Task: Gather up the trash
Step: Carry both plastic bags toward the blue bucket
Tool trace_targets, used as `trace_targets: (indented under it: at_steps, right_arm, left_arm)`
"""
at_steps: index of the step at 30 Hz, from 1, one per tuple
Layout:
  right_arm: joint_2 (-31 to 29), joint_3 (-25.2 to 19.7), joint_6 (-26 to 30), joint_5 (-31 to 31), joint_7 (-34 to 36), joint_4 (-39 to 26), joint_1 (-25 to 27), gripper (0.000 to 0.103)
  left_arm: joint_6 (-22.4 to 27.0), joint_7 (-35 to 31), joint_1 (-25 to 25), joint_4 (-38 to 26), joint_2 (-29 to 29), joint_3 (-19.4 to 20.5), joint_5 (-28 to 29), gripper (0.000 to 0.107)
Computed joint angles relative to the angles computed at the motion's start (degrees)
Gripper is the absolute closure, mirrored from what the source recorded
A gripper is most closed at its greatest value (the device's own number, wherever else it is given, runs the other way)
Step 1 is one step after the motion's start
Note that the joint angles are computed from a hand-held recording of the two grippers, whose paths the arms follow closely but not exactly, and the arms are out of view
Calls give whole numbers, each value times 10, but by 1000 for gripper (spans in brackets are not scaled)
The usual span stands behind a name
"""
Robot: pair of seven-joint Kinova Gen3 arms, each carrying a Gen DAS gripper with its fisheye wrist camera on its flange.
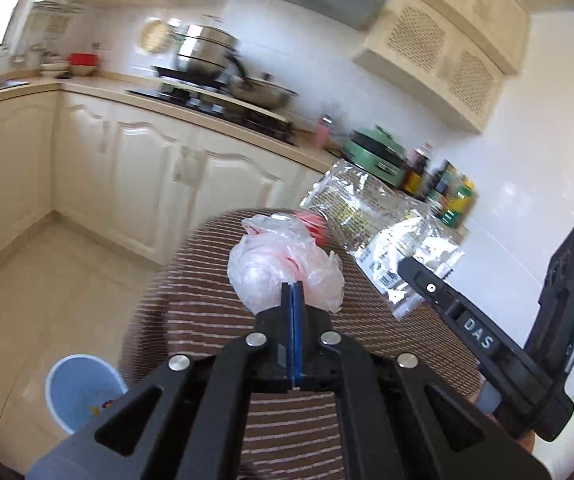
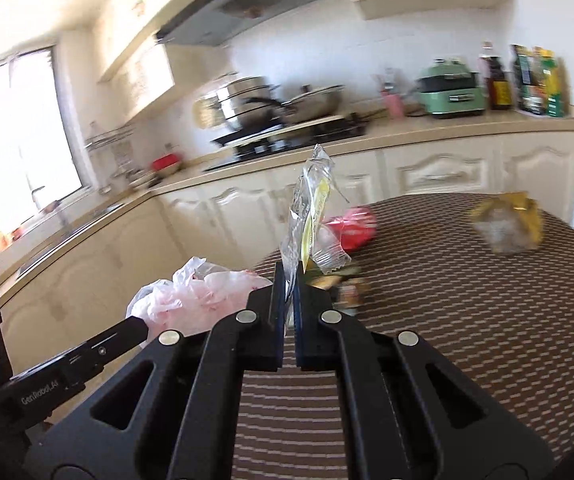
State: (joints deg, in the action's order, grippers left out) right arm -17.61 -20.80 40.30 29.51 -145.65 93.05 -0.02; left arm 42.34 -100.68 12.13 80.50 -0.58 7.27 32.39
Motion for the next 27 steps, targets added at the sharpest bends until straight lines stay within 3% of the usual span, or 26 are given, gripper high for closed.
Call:
trace_targets:
  at_steps: [6, 12, 20, 27]
  right_arm:
    - [80, -44, 0, 27, -3, -54, -57, 99]
    - [195, -57, 15, 42, 15, -123, -140, 99]
    - [348, -34, 49, -36, 105, -212, -202, 99]
    - [462, -6, 101, -110, 169, -292, -224, 99]
  left_arm:
    - [2, 12, -51, 46, -30, -53, -6, 107]
    - [18, 1, -109, 69, -13, -89, 7, 107]
    - [28, 7, -177, 81, 64, -86, -1, 107]
    - [29, 33, -208, 66, 150, -62, -32, 107]
